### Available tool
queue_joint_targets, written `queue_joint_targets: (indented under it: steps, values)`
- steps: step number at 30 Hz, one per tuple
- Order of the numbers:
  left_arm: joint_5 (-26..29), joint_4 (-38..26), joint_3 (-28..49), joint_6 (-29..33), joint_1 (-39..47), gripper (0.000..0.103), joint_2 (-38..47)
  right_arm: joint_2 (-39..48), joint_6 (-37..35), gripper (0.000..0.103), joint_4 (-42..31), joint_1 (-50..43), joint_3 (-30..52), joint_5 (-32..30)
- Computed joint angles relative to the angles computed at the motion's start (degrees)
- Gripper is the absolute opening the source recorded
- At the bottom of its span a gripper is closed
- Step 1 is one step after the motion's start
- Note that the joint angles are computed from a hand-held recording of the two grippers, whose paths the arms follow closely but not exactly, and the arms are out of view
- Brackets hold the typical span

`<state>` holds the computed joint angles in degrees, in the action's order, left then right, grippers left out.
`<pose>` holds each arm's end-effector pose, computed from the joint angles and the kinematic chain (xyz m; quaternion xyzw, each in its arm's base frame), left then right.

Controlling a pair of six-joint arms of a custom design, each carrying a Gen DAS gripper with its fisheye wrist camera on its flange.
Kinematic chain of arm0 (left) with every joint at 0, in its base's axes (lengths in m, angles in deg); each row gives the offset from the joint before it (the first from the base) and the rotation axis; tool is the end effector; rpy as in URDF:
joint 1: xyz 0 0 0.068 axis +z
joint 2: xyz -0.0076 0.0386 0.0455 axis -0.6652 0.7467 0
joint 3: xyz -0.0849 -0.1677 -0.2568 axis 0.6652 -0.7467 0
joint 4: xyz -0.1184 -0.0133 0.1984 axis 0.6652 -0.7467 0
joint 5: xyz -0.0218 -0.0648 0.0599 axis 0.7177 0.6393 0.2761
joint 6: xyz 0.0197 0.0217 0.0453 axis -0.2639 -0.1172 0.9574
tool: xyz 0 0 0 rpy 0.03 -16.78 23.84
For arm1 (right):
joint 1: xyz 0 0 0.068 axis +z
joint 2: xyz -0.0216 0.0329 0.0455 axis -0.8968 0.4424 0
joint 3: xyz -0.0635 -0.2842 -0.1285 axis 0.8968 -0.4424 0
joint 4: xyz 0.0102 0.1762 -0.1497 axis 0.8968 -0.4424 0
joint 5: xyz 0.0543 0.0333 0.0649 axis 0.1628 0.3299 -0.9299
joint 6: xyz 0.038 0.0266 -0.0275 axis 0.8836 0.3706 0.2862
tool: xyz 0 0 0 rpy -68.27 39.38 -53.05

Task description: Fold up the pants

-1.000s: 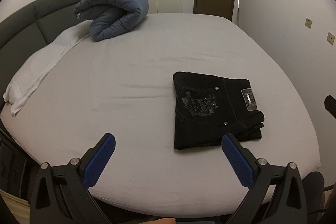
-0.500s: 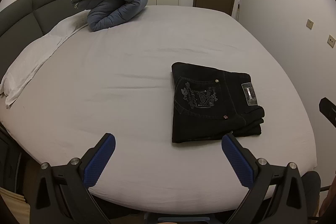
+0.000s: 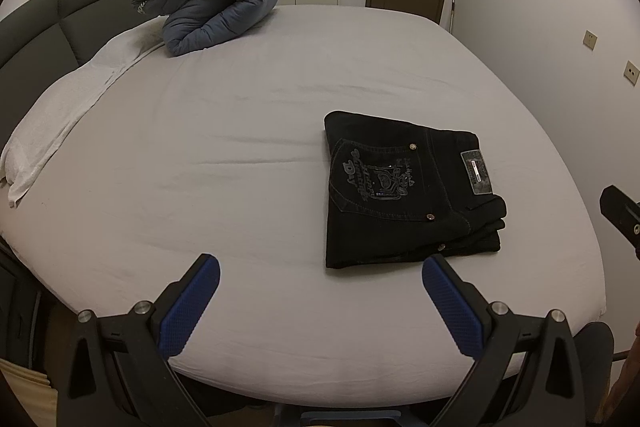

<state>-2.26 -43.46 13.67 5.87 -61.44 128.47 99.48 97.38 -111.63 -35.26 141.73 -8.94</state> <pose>0.2045 -0.0685 0.3289 0.0492 0.9432 -0.0282 0.3273 0.2117 0.0946 0.3346 0.1433 0.8945 -0.0228 0.4228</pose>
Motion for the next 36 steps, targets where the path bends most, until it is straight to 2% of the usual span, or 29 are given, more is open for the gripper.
queue_joint_targets:
  steps: [36]
  values:
    - [-0.2,0.6,-1.3,1.3,0.2,0.103,-0.2,3.0,-0.1,0.103,5.2,-0.8,-2.8,-2.2]
